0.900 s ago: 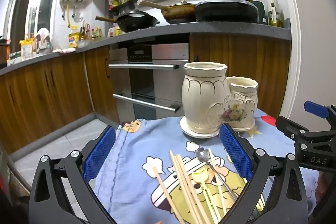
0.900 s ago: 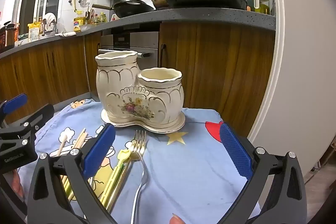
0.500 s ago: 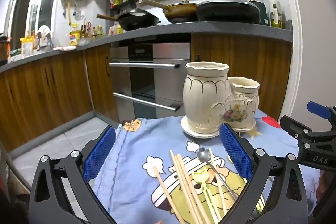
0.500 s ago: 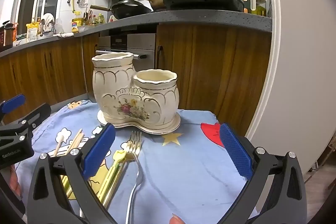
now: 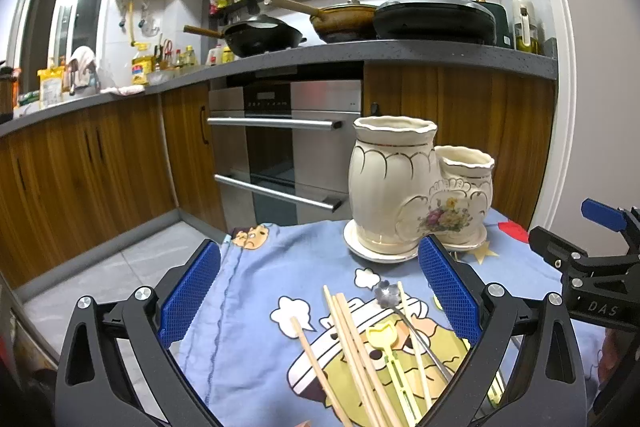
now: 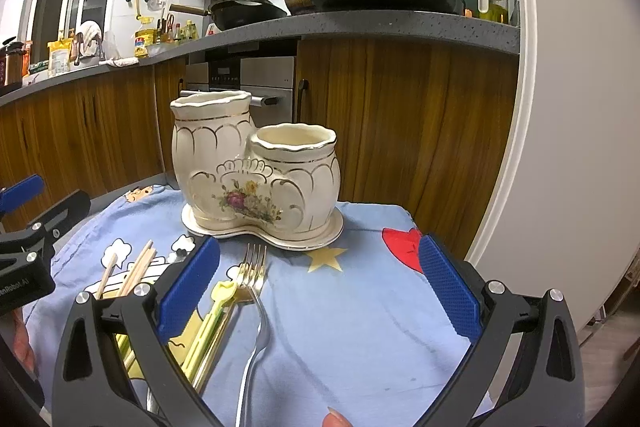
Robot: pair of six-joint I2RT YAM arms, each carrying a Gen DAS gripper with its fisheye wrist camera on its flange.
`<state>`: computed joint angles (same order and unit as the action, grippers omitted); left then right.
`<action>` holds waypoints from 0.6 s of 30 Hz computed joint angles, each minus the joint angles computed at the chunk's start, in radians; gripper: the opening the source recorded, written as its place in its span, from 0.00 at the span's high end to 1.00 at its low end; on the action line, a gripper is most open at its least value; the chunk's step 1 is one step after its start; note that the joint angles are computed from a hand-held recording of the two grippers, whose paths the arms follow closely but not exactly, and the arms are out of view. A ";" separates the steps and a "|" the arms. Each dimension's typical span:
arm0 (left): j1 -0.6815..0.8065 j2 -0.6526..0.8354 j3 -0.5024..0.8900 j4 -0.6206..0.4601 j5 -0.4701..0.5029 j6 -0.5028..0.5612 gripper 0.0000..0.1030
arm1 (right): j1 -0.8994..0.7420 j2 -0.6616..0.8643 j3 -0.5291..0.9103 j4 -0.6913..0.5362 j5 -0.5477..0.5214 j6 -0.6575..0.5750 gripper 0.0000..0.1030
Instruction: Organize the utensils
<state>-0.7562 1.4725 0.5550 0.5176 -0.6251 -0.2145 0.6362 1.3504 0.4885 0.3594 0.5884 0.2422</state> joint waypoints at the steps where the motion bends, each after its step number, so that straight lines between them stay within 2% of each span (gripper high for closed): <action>1: -0.001 0.000 0.000 0.001 0.001 0.001 0.05 | 0.001 0.004 0.002 -0.001 0.001 0.001 0.05; 18: 0.002 0.000 0.000 0.001 0.003 0.001 0.05 | 0.007 0.016 0.003 0.002 0.002 0.008 0.05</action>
<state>-0.7540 1.4724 0.5547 0.5189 -0.6220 -0.2137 0.6434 1.3664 0.4917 0.3611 0.5901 0.2505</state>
